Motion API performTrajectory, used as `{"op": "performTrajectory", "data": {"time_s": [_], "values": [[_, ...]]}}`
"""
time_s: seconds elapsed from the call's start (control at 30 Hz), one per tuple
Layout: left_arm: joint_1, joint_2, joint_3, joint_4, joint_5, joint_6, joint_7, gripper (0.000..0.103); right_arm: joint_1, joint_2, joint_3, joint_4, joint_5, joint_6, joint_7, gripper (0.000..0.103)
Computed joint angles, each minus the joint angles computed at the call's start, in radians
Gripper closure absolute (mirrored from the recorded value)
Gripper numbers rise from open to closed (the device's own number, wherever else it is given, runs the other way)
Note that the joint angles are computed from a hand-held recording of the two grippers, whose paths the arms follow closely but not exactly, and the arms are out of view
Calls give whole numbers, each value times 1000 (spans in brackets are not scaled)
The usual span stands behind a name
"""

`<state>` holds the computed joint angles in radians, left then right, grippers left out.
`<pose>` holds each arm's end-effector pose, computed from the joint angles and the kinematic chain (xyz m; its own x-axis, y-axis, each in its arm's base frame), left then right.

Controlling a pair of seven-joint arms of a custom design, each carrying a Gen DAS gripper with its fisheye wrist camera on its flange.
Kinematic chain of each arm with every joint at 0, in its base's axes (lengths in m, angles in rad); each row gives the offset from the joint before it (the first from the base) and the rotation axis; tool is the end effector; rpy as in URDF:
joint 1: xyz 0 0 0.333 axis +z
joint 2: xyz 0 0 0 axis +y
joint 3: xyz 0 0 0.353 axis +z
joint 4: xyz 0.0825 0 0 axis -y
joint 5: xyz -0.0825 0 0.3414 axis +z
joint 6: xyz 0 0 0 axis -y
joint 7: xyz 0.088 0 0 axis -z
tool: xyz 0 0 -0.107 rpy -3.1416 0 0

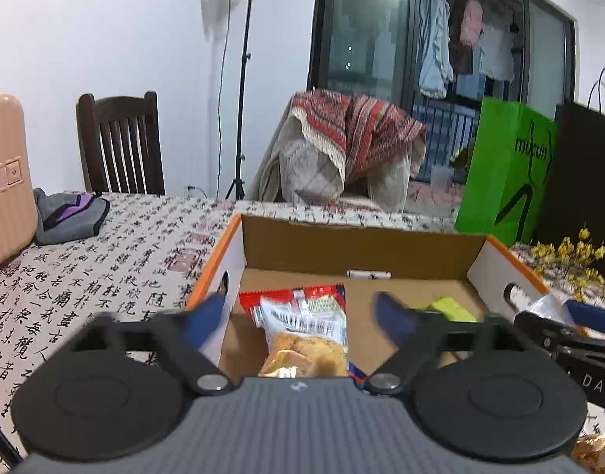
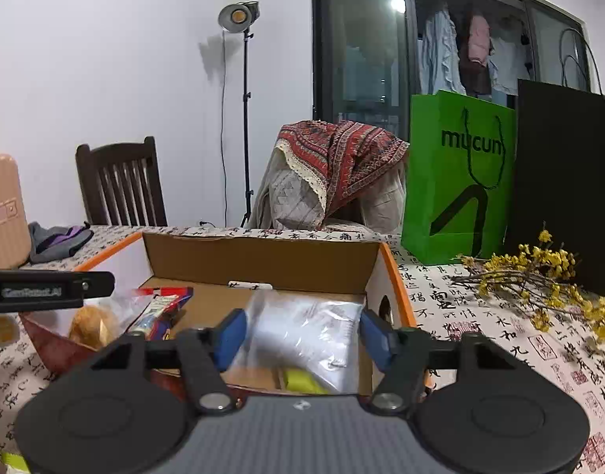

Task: Organize snacks
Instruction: 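Lower both held packets into the box and open both grippers, then withdraw both tools from the box back toward the snack pile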

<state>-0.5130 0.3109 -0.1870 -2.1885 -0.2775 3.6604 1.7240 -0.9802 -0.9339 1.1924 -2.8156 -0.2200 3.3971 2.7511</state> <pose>0.4784 -0.3406 0.4557 -0.5039 -0.8599 0.0821 -0.3947 0.1446 -0.9074 0.3511 0.1596 0.4418 -0.3894 -0.9192 -0.0588 -0.3273 0.1978 -0.9240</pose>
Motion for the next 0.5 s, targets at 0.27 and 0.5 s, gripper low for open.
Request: {"op": "performTrajectory", "data": {"time_s": [0.27,0.5], "values": [[66,-13,-38,-17,87,-13,-114,0,29,12,-19,-15,14,9,-3,1],[55,-17,-23,-18,89,-18,-131,0,47,17,-34,-24,21,20,-9,0]]}}
